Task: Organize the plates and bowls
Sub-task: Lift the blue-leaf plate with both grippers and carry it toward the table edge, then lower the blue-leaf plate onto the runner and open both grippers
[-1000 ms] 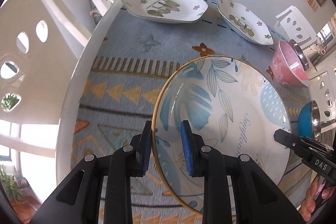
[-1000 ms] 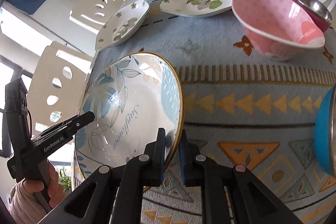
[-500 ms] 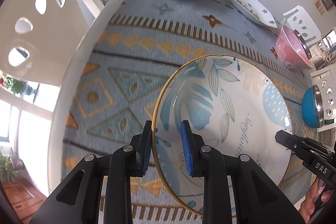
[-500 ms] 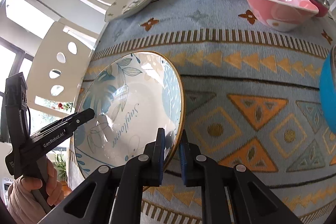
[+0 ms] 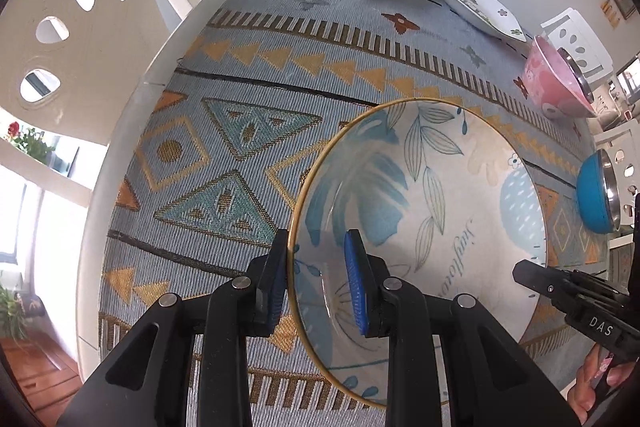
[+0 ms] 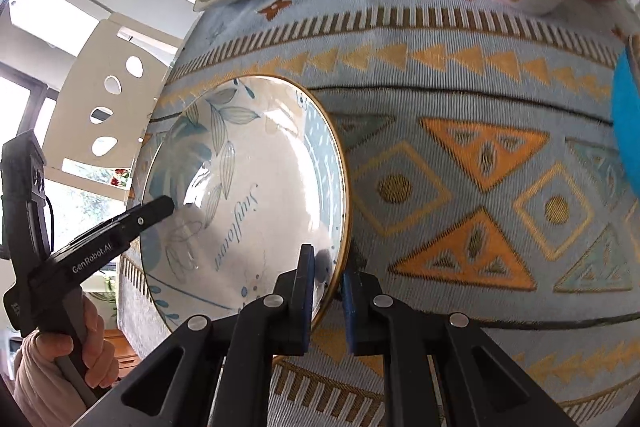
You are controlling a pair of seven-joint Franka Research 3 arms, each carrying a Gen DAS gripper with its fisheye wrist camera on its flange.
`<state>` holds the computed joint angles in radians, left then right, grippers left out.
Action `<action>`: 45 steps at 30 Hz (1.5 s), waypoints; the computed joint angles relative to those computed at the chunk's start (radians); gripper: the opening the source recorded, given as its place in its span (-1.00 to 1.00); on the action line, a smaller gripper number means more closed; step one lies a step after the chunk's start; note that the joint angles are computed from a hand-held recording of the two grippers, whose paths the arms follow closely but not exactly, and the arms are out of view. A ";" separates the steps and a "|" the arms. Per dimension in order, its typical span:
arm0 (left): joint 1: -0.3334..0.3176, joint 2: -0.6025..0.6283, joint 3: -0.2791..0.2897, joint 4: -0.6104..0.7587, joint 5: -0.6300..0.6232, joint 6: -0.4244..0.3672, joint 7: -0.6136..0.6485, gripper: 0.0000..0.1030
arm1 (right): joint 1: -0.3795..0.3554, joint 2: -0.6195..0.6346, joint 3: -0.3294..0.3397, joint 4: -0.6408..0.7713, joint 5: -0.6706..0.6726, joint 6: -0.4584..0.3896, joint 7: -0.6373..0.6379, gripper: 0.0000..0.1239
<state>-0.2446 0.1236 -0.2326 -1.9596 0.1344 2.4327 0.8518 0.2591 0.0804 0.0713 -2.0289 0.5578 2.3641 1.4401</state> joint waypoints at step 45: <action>0.039 0.077 0.016 0.171 -0.065 -0.132 0.057 0.33 | -0.060 0.113 -0.009 0.243 0.098 -0.212 0.047 0.14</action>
